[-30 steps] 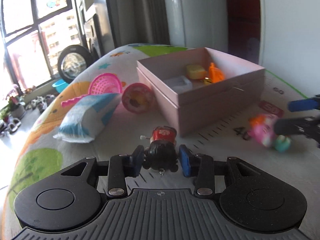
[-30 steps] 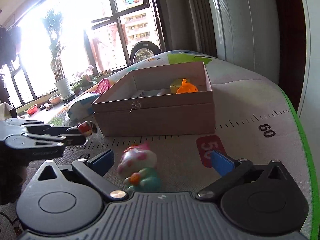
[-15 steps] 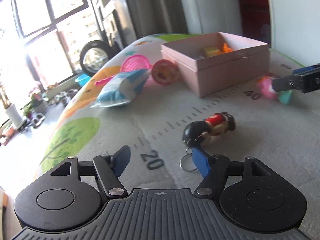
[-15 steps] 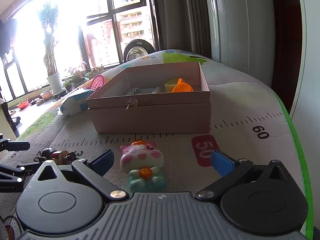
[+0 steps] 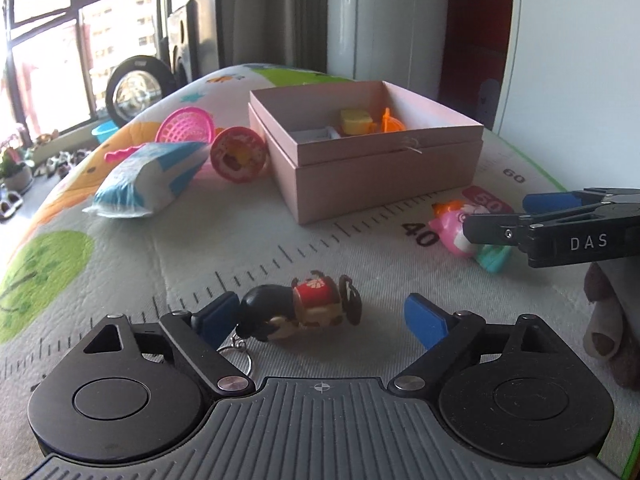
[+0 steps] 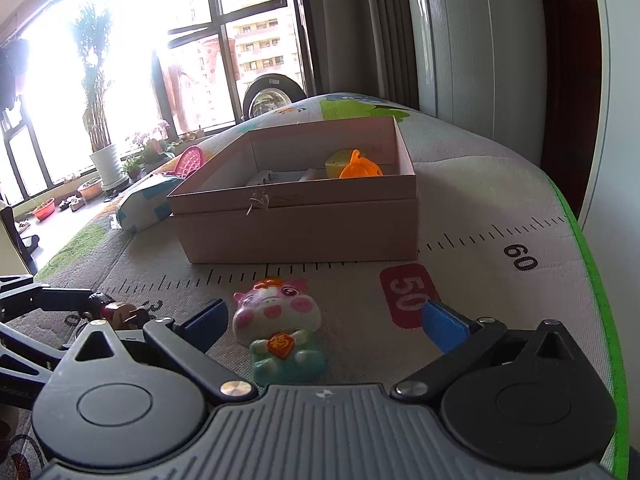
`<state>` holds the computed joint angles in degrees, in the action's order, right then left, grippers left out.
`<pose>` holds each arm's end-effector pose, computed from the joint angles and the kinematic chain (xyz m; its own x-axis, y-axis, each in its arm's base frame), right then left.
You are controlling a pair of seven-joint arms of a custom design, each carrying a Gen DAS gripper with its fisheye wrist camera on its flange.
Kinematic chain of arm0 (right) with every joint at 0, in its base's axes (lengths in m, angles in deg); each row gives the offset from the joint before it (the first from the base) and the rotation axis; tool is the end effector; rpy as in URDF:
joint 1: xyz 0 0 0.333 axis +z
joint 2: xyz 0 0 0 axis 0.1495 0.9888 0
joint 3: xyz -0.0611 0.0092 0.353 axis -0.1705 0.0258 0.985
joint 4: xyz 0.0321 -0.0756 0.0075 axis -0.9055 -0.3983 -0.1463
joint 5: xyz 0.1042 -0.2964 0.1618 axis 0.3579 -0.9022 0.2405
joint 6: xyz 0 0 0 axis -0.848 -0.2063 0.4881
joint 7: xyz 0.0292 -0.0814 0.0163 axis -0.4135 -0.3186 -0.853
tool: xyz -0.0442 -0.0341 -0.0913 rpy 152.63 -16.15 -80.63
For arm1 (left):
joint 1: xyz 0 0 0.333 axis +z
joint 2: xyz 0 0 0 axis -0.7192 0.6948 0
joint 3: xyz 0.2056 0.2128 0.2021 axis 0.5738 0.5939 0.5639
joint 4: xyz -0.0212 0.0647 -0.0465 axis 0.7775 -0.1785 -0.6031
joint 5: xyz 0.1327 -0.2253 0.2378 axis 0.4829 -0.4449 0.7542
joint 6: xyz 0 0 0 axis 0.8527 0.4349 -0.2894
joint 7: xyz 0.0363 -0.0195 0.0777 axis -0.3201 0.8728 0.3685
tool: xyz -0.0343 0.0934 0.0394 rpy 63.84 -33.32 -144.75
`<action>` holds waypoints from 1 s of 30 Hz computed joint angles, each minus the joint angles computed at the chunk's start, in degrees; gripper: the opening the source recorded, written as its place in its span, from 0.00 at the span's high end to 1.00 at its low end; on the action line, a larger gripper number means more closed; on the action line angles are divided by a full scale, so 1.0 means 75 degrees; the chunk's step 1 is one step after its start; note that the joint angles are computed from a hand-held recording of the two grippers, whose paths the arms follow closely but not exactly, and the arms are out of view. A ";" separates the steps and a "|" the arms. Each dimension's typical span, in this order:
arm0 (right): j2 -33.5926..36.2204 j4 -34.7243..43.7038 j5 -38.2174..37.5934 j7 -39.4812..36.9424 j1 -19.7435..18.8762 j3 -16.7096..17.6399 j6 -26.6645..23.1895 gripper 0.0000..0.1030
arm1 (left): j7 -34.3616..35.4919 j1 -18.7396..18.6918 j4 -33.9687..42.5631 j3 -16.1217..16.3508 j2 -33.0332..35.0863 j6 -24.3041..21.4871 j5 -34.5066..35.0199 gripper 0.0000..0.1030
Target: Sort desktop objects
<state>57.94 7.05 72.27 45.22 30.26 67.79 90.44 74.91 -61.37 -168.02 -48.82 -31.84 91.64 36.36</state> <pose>0.7186 0.3250 0.3958 0.4904 -0.8595 -0.1442 -0.5490 -0.1761 -0.8171 0.6035 -0.2460 0.4170 -0.0041 -1.0000 0.0010 -0.6411 0.0019 -0.7674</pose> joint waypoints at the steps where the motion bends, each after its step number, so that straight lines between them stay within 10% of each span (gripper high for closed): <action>1: 0.0006 0.0020 -0.0009 0.0019 0.0005 -0.0016 -0.0048 0.00 | -0.0004 0.0006 0.0061 -0.0005 0.0057 0.0060 0.0009 0.09; 10: 0.0243 0.0741 -0.0299 0.0840 0.0099 -0.0473 -0.1410 0.00 | -0.0045 -0.0110 0.0038 0.0013 0.0087 -0.0149 0.0289 0.08; 30: 0.0223 0.0684 -0.0814 0.1176 0.0245 -0.0664 -0.1418 0.00 | -0.0358 0.0013 -0.0439 0.0061 -0.0229 0.0354 0.0269 0.29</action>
